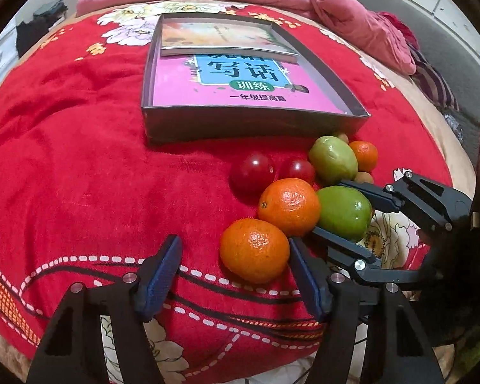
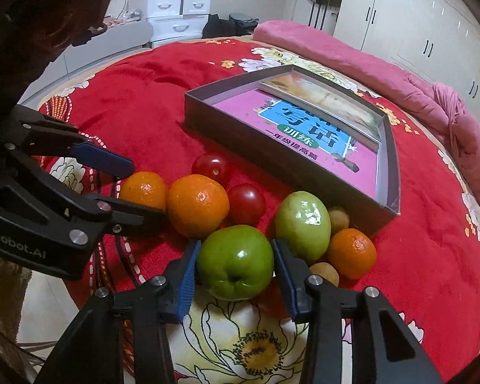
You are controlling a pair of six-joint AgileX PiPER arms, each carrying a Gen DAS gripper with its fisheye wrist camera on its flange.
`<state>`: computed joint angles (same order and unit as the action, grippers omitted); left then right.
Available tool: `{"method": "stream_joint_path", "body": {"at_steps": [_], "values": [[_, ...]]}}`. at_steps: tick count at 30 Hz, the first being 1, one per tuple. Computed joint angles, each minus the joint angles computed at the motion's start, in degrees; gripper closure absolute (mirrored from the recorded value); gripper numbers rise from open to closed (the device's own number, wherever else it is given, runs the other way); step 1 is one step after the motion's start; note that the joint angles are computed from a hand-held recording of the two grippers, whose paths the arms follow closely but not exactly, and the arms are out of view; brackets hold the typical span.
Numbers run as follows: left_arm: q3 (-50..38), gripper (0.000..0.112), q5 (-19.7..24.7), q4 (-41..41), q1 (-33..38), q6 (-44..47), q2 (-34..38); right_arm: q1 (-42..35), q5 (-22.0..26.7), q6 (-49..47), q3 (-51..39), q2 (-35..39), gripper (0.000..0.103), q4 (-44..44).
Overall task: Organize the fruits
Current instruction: 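Close the right gripper on the green apple while the left gripper closes on a tangerine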
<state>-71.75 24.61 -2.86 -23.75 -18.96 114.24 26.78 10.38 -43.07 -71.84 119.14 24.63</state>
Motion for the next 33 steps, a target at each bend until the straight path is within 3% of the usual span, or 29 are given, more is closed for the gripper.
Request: {"method": "stream_joint_path", "body": {"at_steps": [5, 9, 12, 21, 33], "values": [[0.3, 0.050, -0.5, -3.3, 0.5, 3.7, -0.2, -0.9, 0.1, -9.7, 1.0, -0.9, 0.059, 10.7], [0.8, 0.067, -0.9, -8.7, 1.0, 9.3, -0.7, -2.5, 1.5, -23.2, 2.5, -2.3, 0.059, 26.0], [0.9, 0.068, -0.5, -10.8, 1.1, 11.5, -0.8, -3.1, 2.3, -30.6, 3.6, -3.3, 0.059, 34.0], [1.8, 0.069, -0.1, -17.5, 2.6, 17.4, -1.7, -3.7, 3.0, -38.8, 5.4, -5.0, 0.059, 43.8], [1.0, 0.069, 0.7, -13.5, 2.9, 13.1, -4.7, -5.8, 3.6, -49.4, 6.8, -6.8, 0.059, 57.0]]}}
